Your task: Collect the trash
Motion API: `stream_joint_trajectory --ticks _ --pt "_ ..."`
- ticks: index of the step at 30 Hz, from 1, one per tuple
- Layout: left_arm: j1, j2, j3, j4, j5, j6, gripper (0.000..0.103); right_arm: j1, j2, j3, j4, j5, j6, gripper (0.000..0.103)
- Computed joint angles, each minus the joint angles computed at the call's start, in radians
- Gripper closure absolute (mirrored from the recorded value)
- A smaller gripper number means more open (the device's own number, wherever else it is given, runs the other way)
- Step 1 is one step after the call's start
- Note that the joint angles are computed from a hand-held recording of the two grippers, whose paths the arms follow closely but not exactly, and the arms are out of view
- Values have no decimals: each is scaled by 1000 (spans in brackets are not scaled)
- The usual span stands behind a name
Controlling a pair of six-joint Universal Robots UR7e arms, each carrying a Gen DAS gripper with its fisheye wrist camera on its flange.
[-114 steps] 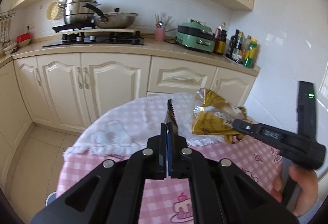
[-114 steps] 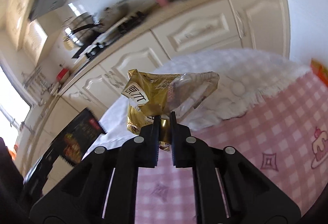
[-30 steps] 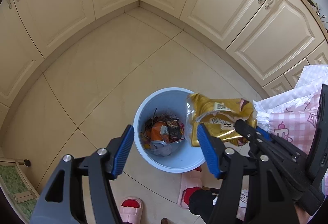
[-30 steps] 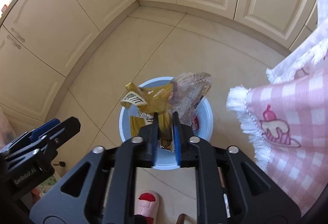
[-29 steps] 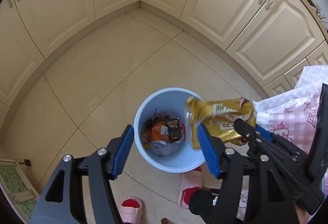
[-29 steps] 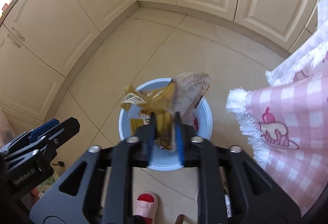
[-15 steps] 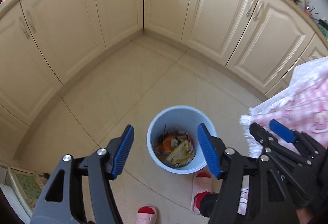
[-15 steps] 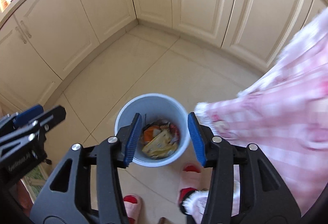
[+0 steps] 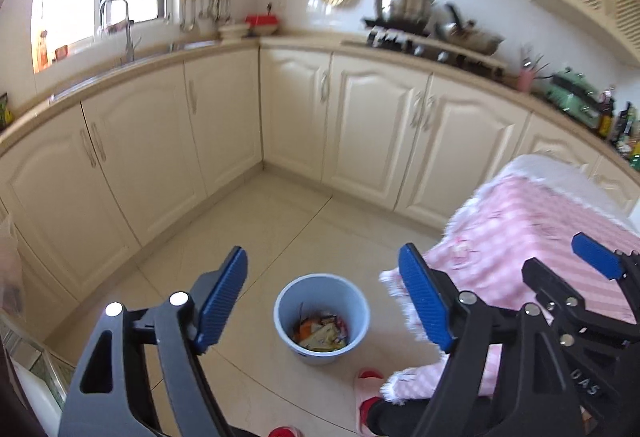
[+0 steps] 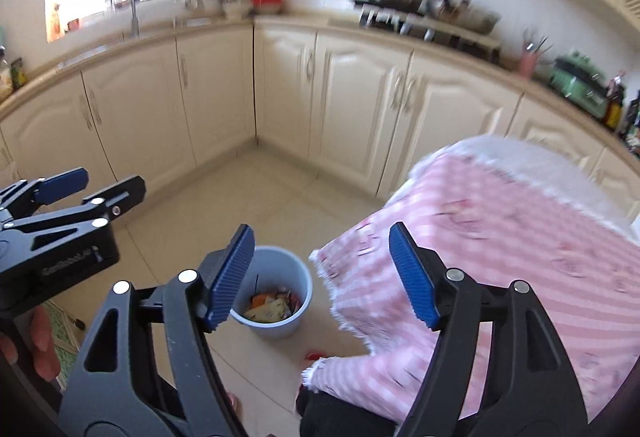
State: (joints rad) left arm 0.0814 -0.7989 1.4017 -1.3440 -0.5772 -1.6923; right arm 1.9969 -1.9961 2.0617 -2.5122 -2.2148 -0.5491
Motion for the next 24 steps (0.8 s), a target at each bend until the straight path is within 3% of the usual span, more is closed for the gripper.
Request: stream_joint_trajectory --ticks 5,7,12,20,24 --pt "-92 56 -114 94 16 -29 25 131 -117 -58 98 -97 52 29" --pt "-130 72 -148 107 29 -26 15 193 -147 -81 124 -153 65 28" --pt "-216 127 -267 242 85 -85 14 383 -189 -135 196 -305 136 25" --pt "-264 231 -462 406 143 -137 13 608 -197 -217 256 -495 186 23" --pt "-273 269 -528 446 150 -131 13 666 -199 -235 256 -549 204 22"
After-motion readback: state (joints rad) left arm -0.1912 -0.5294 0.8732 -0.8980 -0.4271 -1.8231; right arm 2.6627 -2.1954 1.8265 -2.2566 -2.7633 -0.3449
